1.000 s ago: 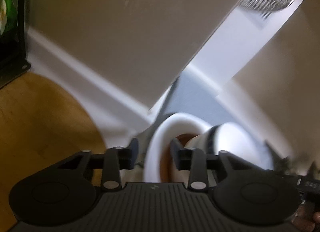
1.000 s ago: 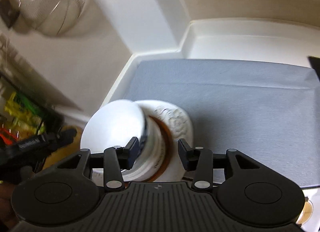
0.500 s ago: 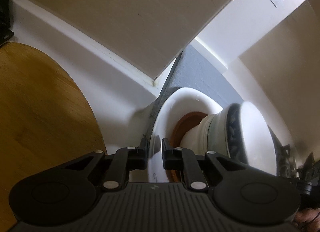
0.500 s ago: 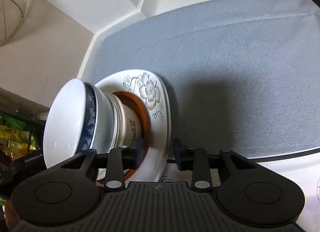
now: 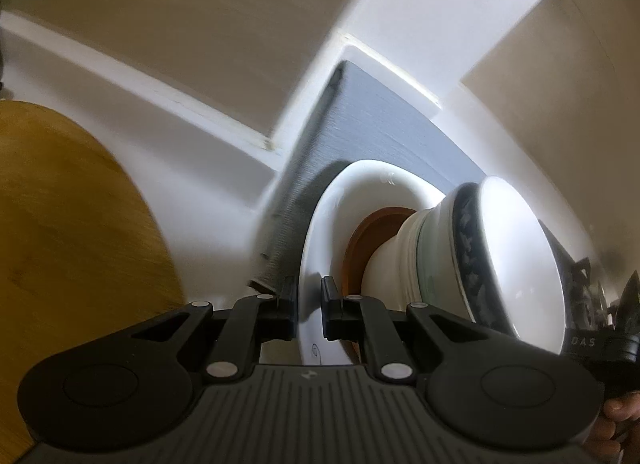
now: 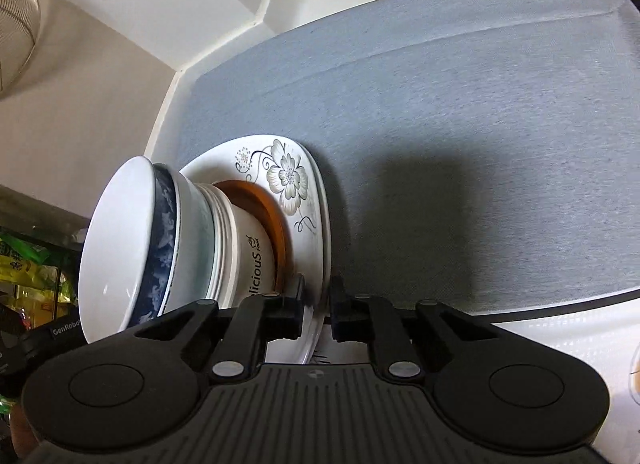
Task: Organize plates and bowls
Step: 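Lower the bowl stack onto the floral plate stack with both grippers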
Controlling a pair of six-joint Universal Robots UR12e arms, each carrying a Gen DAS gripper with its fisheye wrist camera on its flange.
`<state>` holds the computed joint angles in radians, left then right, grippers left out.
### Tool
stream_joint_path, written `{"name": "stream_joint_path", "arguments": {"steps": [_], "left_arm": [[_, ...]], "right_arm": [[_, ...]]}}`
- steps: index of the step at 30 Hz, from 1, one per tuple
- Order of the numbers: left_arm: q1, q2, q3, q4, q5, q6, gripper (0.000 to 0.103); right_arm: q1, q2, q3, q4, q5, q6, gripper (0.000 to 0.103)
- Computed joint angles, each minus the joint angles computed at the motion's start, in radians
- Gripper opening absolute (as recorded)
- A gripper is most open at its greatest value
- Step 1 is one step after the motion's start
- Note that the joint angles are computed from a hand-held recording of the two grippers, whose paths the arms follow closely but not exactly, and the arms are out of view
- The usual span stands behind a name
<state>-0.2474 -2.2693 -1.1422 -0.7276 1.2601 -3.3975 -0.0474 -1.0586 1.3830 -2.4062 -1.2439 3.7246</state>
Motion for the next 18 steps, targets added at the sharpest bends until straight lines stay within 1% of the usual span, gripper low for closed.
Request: {"name": "stream_joint_path", "arguments": {"steps": [6,18], "left_arm": [[-0.035,-0.032,0.043,-0.001,0.011,0.009,0.012],[-0.114,-0.134,0.196,-0.04,0.007,0.054,0.012]], "right_arm": [[-0.016,-0.037,0.043,-0.023,-0.038,0.002,0.01],[-0.063,-0.116,0.138,-0.051,-0.114,-0.014,0.009]]}}
